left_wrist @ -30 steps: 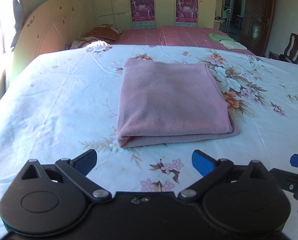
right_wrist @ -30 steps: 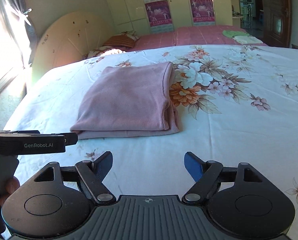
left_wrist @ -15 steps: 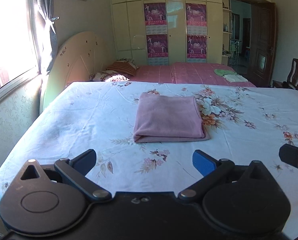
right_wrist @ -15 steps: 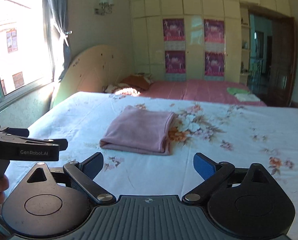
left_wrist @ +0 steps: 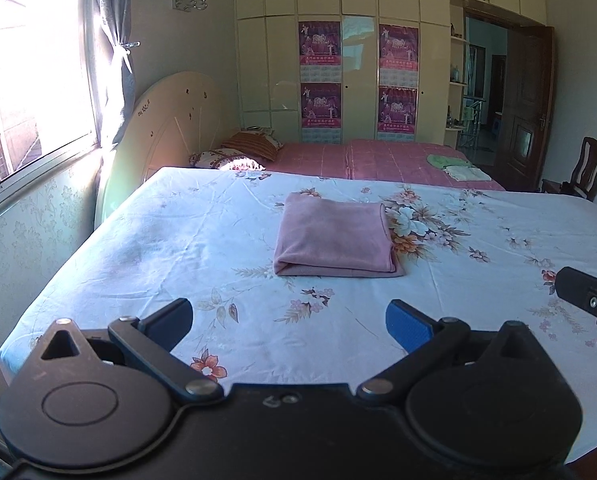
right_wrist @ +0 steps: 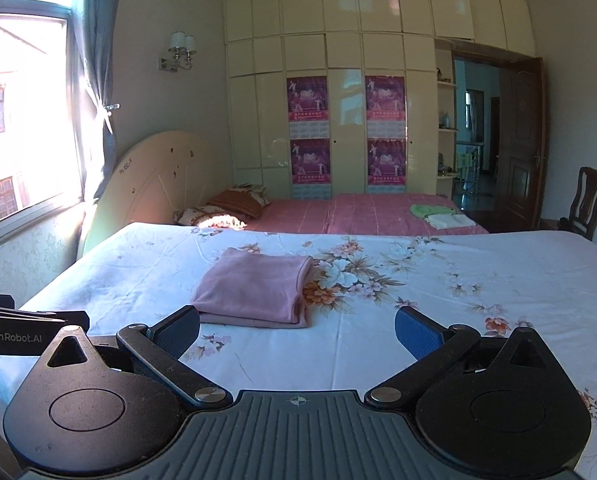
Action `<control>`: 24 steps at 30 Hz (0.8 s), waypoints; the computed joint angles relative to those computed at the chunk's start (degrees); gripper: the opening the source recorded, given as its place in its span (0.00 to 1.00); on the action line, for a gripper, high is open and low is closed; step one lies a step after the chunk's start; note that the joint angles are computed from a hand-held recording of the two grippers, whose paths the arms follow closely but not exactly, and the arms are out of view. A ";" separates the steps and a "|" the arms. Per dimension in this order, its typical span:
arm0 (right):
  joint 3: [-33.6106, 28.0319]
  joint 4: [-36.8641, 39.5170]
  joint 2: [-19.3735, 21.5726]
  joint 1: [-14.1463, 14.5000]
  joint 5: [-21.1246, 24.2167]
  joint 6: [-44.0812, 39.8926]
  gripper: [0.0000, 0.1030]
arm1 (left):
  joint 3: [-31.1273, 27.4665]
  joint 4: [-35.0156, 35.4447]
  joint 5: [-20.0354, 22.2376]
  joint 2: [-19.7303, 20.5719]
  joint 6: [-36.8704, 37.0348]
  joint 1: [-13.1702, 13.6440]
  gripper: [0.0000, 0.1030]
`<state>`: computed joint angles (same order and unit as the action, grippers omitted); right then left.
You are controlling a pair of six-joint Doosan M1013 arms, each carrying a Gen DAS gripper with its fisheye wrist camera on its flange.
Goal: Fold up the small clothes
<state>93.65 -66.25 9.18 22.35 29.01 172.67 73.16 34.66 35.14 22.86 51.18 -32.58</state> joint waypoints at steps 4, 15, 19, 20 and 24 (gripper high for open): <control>0.48 -0.46 -0.54 0.21 0.25 0.91 1.00 | 0.57 -0.60 -0.24 -0.56 0.24 0.01 1.00; 1.05 -2.00 -0.88 0.59 0.47 3.27 1.00 | 0.91 -1.05 -0.07 -0.89 1.16 -0.37 1.00; 1.08 -1.93 -0.87 0.62 0.36 3.15 1.00 | 1.34 -0.18 -0.42 -1.14 0.30 -0.36 1.00; 1.07 -2.02 -0.86 0.66 0.41 3.28 1.00 | 1.35 -0.17 -0.43 -1.16 0.26 -0.33 1.00; 0.99 -2.39 -0.72 0.75 0.27 3.73 1.00 | 1.39 -0.09 -0.39 -1.19 0.63 -0.25 1.00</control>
